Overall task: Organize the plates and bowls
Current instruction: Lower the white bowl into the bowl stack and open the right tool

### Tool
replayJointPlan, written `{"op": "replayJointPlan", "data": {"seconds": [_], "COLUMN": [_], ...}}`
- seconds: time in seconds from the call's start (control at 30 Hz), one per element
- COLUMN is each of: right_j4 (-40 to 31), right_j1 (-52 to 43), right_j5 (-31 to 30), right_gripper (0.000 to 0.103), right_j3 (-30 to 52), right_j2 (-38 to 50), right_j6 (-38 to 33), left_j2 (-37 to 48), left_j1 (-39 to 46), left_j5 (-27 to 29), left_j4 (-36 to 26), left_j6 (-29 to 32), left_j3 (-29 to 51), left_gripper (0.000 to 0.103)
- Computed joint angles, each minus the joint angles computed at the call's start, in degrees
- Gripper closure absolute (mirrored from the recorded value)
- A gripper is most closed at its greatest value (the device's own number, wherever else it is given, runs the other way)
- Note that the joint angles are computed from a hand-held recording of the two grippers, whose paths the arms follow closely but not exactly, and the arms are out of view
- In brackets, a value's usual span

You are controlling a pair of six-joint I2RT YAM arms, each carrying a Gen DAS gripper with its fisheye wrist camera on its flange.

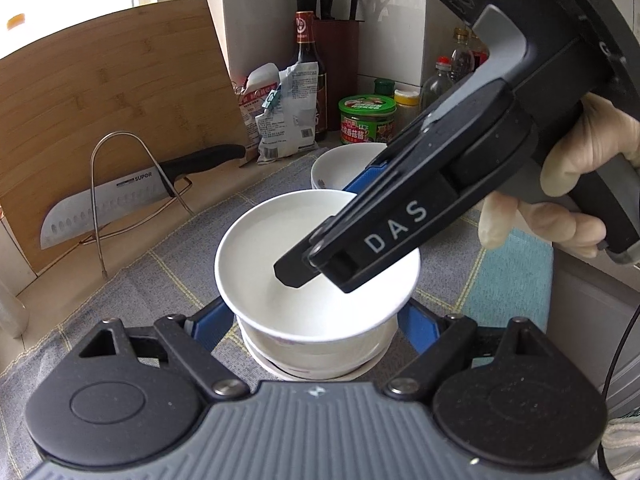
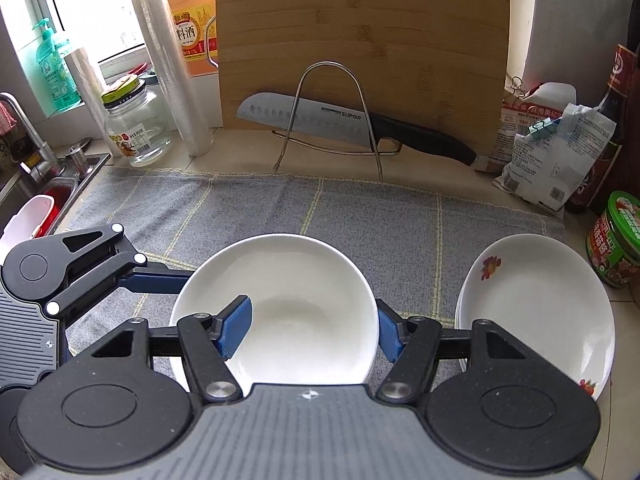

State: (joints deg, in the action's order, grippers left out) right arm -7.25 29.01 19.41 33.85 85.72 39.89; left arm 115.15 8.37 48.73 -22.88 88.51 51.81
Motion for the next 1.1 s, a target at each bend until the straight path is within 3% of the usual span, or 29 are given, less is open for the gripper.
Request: {"op": "replayJointPlan", "data": {"seconds": [0.9,1.03,1.1], "right_j4": [1.92,2.68,2.83], "right_j1": [-1.32,-1.2,-0.77], "right_j5": [-1.85,-2.05,-1.4], "right_gripper": [0.032,0.027,0.022], "right_j3": [0.31,0.22,0.4], "right_j2": [3.96,4.26,4.68], "right_j6": [-0.34,-0.62,-0.61], "left_j2": [2.13,2.49,3.03], "left_j1": [-1.28,-1.17,-0.8], "left_j5": [-2.29,-2.11,-1.53], "left_j4": [1.05,1.4,0.95], "left_j6": [-1.24,-0.77,-0.36], "left_j3": [0.65,0.57,0.98], "left_gripper": [0.015,0.013,0.005]}}
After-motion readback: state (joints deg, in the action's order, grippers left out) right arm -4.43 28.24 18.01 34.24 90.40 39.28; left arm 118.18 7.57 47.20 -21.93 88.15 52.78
